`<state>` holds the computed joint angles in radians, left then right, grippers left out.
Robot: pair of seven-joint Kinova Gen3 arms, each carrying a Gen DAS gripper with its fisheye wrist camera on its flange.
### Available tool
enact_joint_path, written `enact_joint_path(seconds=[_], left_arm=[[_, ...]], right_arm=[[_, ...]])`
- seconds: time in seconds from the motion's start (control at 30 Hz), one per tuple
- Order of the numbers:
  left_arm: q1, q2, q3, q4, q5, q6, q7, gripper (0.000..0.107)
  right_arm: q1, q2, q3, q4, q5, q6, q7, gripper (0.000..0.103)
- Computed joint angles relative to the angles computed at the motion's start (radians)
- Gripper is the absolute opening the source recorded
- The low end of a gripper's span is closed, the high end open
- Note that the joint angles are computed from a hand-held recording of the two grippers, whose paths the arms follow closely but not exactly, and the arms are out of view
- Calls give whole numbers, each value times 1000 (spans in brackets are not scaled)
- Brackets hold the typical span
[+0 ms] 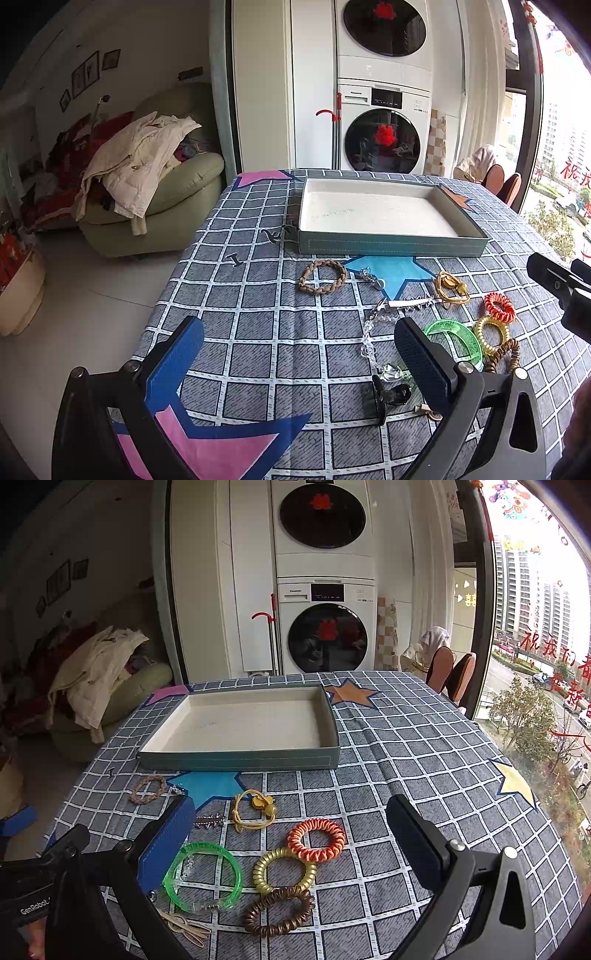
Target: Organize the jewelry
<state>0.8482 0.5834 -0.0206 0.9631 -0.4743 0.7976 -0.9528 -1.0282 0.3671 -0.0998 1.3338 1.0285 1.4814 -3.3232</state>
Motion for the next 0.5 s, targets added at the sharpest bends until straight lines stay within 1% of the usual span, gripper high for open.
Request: enact_joint_path(seconds=[0.5], left_arm=[[4,3,-2,-4,-2,4,3,103]], right_arm=[[-1,0,-1,0,1,2,0,103]])
